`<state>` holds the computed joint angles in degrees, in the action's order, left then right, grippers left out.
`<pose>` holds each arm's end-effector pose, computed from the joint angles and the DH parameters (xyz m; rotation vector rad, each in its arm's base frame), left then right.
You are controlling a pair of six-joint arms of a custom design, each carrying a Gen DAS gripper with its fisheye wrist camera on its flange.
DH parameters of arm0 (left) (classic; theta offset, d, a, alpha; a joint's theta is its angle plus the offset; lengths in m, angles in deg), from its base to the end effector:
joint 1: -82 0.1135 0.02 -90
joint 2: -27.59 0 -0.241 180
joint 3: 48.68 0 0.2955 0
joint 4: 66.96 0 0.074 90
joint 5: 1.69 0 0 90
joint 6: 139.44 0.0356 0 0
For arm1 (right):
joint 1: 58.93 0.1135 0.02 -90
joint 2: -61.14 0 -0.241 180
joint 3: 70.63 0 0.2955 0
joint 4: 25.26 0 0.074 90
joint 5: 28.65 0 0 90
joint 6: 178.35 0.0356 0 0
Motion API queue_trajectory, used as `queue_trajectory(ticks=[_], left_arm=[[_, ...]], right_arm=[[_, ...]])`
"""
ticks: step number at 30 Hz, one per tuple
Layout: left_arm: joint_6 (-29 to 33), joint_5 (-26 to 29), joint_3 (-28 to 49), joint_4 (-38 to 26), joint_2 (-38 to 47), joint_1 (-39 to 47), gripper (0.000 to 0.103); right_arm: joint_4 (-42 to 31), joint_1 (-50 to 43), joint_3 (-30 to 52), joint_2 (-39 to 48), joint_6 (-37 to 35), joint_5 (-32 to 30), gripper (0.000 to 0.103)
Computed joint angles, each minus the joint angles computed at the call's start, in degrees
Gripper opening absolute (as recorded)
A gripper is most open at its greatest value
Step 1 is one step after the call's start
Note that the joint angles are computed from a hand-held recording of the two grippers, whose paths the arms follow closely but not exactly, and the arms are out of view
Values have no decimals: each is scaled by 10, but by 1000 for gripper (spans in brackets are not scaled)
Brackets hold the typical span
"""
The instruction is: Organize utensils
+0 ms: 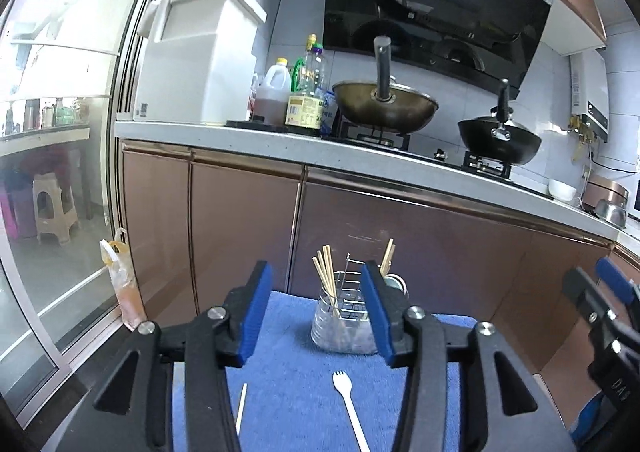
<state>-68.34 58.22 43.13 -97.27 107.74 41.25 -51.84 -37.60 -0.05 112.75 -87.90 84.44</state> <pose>0.2900 -0.2264 0.3772 0.0001 1.8572 -0.2259 0.2432 0.0800 0.3843 -0.0090 1.6932 -0.0587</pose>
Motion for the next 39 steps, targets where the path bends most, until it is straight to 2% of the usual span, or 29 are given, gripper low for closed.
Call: queue_trajectory(ticks=[6, 8, 17, 20, 25, 30, 33, 39], left_arm=[[5, -50, -39, -7, -67, -40, 47], [6, -69, -44, -10, -80, -54, 51], [21, -157, -52, -40, -117, -115, 52], [30, -188, -49, -47, -119, -134, 52], [33, -206, -46, -51, -121, -152, 52], [28, -208, -41, -61, -113, -158, 52], [28, -210, -41, -63, -110, -160, 52], [16, -202, -38, -76, -100, -154, 52]], right_arm=[[-66, 34, 19, -45, -2, 25, 91], [-95, 51, 32, -46, 2, 59, 91], [-77, 150, -15, -136, 2, 169, 91], [-68, 161, -36, -168, 18, 158, 93], [-61, 161, -55, -193, 23, 137, 102], [-80, 149, -61, -200, 44, 115, 103], [-83, 157, -66, -201, 40, 137, 103], [-112, 147, -61, -183, 51, 137, 103]])
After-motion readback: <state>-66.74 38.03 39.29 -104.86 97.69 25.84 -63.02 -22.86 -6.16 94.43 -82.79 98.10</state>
